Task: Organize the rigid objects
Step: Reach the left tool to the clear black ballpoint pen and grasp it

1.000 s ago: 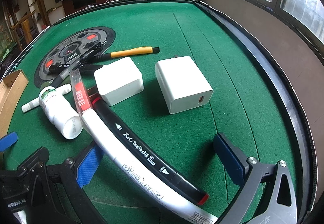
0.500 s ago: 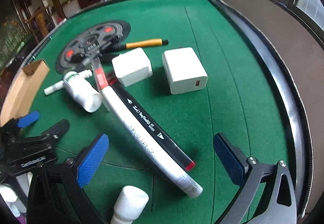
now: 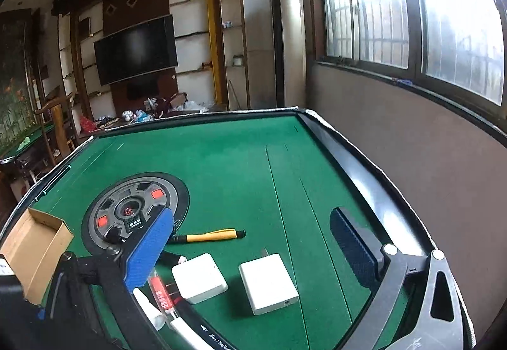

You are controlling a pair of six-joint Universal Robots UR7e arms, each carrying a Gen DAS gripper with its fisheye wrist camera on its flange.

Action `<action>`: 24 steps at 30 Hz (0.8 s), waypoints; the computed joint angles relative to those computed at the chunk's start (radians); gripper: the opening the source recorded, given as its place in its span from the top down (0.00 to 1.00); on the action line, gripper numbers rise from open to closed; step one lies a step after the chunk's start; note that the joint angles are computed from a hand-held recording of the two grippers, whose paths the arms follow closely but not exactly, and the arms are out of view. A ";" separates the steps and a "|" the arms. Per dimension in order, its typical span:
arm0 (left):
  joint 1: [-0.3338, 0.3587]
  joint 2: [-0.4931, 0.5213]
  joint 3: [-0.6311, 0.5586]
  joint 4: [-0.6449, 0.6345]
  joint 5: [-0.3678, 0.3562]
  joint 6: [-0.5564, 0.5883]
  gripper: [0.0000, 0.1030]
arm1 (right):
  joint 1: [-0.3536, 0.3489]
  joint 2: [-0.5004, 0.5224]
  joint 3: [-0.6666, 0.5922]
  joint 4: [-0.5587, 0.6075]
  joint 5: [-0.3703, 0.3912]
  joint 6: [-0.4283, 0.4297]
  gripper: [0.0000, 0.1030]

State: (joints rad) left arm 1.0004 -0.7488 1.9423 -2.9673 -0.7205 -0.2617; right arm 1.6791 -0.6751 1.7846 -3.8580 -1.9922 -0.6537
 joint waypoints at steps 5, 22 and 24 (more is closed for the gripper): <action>-0.006 -0.030 -0.025 -0.147 -0.041 0.150 0.03 | -0.049 -0.068 0.022 0.228 0.028 0.136 0.01; 0.076 0.000 -0.155 0.126 -0.221 0.269 0.85 | -0.064 -0.076 0.004 0.343 0.040 0.215 0.01; 0.056 -0.014 -0.107 0.108 -0.198 0.278 0.85 | -0.064 -0.074 0.002 0.348 0.038 0.216 0.01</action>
